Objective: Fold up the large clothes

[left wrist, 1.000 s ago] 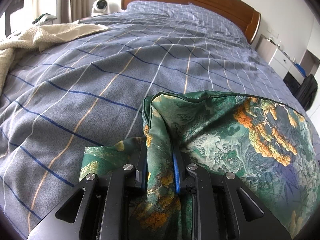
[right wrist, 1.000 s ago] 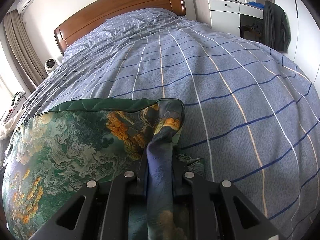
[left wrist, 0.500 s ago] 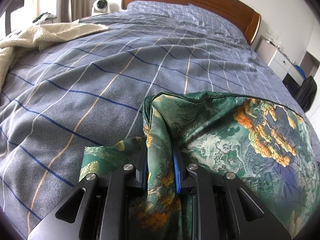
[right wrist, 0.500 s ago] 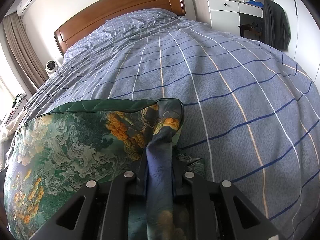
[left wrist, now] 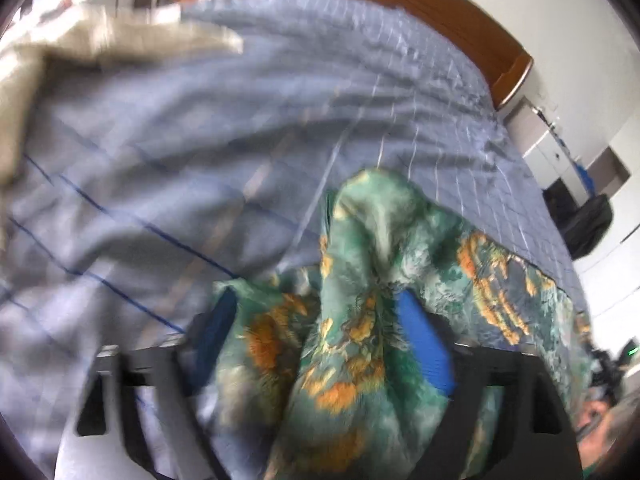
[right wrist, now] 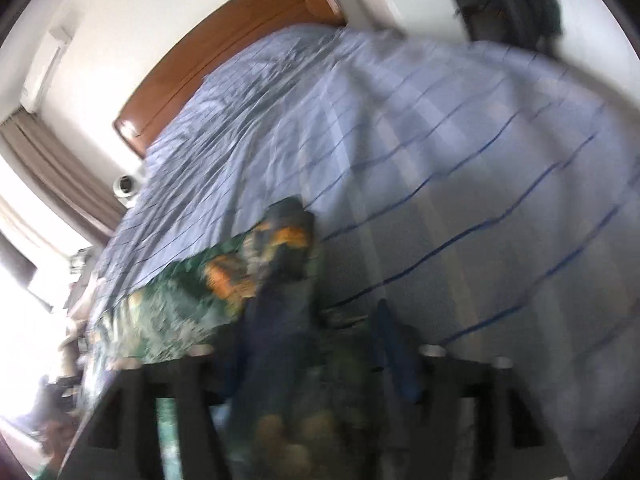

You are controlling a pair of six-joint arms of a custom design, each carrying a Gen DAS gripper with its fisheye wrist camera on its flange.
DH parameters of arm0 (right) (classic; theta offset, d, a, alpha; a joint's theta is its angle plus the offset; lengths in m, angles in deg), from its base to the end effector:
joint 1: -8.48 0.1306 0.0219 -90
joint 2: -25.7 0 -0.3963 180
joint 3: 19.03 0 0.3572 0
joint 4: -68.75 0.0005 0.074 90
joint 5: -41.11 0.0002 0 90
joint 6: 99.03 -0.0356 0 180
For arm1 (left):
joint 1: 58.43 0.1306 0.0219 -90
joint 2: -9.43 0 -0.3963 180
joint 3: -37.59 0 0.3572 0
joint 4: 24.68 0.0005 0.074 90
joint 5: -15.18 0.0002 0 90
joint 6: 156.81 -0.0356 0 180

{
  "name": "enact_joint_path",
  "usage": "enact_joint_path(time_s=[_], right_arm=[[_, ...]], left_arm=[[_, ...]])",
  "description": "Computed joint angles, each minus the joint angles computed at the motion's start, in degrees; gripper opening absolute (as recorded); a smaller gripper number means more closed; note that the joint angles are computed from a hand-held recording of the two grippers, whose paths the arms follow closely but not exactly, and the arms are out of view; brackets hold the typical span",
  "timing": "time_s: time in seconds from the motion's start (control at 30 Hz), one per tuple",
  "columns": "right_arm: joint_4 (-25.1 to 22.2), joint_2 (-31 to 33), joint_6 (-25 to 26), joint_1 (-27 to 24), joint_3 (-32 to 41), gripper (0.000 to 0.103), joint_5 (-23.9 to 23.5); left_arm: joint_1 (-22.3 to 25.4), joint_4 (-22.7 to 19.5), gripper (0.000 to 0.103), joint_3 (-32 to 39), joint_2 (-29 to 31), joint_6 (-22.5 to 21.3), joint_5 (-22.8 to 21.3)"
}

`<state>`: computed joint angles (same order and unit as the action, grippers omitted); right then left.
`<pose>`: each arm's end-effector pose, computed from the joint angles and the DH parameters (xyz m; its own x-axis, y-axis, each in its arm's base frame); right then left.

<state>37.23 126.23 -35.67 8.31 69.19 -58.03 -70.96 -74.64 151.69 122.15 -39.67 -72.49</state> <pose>0.5219 0.0036 0.3683 -0.6691 0.4447 -0.5955 0.2107 0.8819 0.4218 0.5896 -0.1330 0.4225 -0.7623 -0.2975 -0.5748 -0.1177 0.9370 -0.3289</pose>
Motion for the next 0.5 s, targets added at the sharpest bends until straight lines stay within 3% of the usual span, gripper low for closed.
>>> enact_joint_path(time_s=[0.2, 0.4, 0.5], right_arm=[[-0.3, -5.3, 7.7, 4.0, 1.2, 0.067, 5.8], [-4.5, -1.4, 9.1, 9.4, 6.0, 0.067, 1.1], [-5.5, -0.1, 7.2, 10.0, 5.1, 0.067, 0.1]], left_arm=[[-8.9, -1.7, 0.095, 8.0, 0.4, -7.5, -3.8], [-19.0, -14.1, 0.096, 28.6, 14.2, -14.3, -1.8], [-21.4, -25.4, 0.098, 44.3, 25.5, -14.2, -5.5]])
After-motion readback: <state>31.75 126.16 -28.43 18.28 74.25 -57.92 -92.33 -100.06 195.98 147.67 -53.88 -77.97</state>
